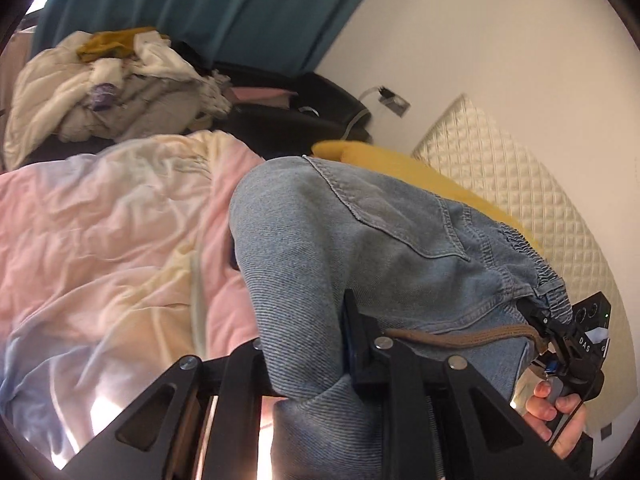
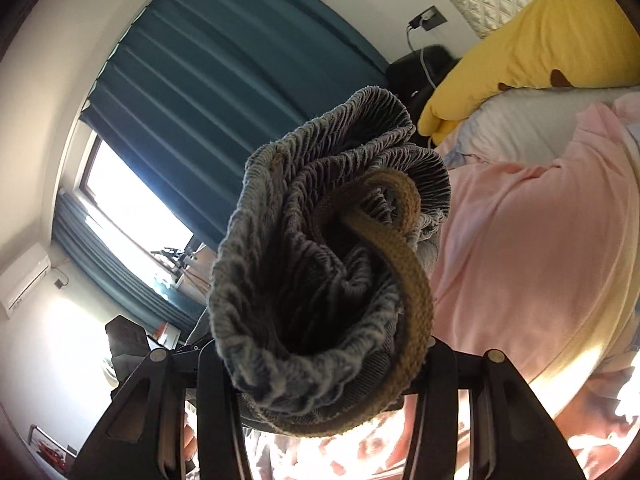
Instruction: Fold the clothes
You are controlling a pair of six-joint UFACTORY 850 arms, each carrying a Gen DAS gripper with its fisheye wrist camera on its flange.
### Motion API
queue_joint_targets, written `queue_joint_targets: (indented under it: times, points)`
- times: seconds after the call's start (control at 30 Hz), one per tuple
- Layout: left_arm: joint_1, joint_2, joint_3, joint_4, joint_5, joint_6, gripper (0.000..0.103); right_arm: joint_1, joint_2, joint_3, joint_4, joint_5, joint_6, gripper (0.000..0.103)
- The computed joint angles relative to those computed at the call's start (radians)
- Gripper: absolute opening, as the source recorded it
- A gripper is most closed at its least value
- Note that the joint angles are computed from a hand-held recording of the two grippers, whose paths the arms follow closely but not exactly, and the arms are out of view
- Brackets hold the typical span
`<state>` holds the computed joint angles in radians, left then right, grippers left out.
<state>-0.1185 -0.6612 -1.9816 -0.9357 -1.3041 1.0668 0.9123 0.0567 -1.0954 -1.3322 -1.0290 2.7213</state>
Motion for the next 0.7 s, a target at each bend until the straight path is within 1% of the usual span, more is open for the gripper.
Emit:
queue_joint_targets:
  times: [0.07,0.13,0.17,0.23,0.27,0.33,0.4,0.47,0.57,0.63,0.7]
  points:
    - [-0.032,-0.025,-0.006,0.023,0.005,-0.002,0.017,0.017,0.029,0.059,0.011,-0.031,0.053,0.045]
    - [-0.057,-0.039,0.007,0.052,0.033,-0.003,0.017,0.022,0.048,0.121,0.001,-0.025,0.116,0.045]
    - [-0.068,-0.039,0.019,0.075,0.054,-0.004,0.017,-0.005,0.056,0.146,-0.011,0.028,0.162,0.045]
    - [-0.079,-0.048,0.034,0.102,0.077,0.001,0.017,-0.130,-0.023,0.201,-0.108,0.097,0.240,0.046]
    - [-0.084,-0.054,0.039,0.113,0.086,0.003,0.017,-0.145,-0.027,0.208,-0.110,0.135,0.242,0.046]
    - [-0.089,-0.069,0.042,0.133,0.096,0.012,0.017,-0.151,-0.049,0.211,-0.078,0.149,0.230,0.048]
    - [-0.082,-0.081,0.044,0.138,0.084,0.046,0.018,-0.158,-0.059,0.232,-0.063,0.180,0.255,0.049]
    - [-0.072,-0.094,0.041,0.125,0.071,0.083,0.020,-0.164,-0.059,0.272,-0.087,0.219,0.330,0.050]
    - [-0.061,-0.088,0.057,0.098,0.065,0.134,0.021,-0.159,-0.044,0.311,-0.154,0.224,0.401,0.053]
    - [-0.053,-0.087,0.057,0.091,0.048,0.149,0.022,-0.158,-0.027,0.316,-0.142,0.237,0.380,0.057]
    - [-0.044,-0.098,0.042,0.083,0.020,0.146,0.024,-0.150,-0.009,0.309,-0.079,0.244,0.303,0.060]
